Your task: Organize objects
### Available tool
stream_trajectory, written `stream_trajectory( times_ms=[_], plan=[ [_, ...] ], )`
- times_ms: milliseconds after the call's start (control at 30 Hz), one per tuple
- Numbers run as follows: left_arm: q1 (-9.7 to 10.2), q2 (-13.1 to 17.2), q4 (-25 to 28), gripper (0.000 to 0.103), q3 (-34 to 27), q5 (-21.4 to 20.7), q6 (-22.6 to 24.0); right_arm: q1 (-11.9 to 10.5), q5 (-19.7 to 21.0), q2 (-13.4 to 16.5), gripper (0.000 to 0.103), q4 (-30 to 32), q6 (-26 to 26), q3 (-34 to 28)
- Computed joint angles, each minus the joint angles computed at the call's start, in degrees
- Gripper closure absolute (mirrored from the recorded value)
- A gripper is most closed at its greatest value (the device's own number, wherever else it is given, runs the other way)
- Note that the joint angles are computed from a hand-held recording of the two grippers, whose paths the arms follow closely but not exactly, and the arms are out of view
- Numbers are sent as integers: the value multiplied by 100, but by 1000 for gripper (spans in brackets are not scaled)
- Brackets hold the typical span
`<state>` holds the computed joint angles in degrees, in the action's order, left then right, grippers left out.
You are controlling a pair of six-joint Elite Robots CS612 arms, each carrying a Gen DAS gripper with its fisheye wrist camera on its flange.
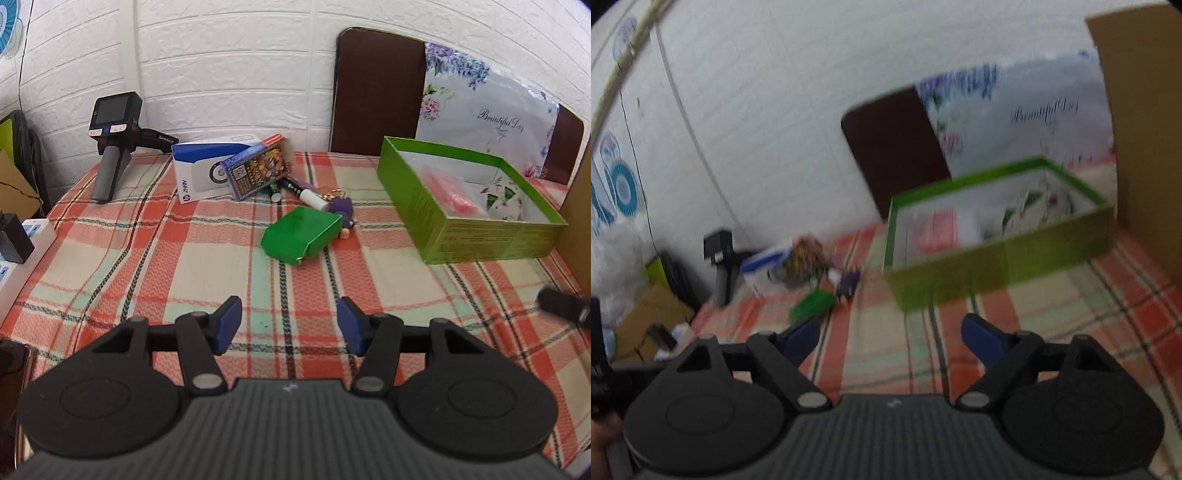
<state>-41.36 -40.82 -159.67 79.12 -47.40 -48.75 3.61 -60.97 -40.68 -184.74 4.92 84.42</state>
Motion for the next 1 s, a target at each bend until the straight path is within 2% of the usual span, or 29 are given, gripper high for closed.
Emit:
stream_trajectory(
  times_ms=[233,300,367,467,633,767,833,900,933,967,1000],
  plan=[
    [108,82,64,44,-42,51,-87,137,48,-46,16,450,-794,-16],
    [153,87,106,44,-15,36,-166,166,53,-31,16,711,-938,-82],
    [197,83,162,44,23,34,-271,129,185,-52,16,1005,-1323,-75],
    [273,44,167,44,144,-28,-514,199,216,57,16,1362,-1644,-310],
    [391,-78,59,44,422,-100,-1050,463,313,532,10,1413,-2511,-1129],
    [449,-177,6,44,613,-81,-1410,746,-64,1083,10,1002,-2991,-1978],
    [474,-204,-12,44,670,-83,-1508,842,-232,1271,9,1034,-3501,-2291],
    [490,-217,-64,44,706,-120,-1564,907,-408,1345,20,1551,-3983,-2458],
    [495,-215,-129,44,716,-159,-1554,867,-263,1329,21,1465,-4011,-2382],
    [497,-205,-199,44,714,-197,-1509,852,-216,1285,30,1573,-4032,-2332],
    [499,-187,-245,44,695,-224,-1436,836,-211,1221,32,1568,-3955,-2231]
  ],
)
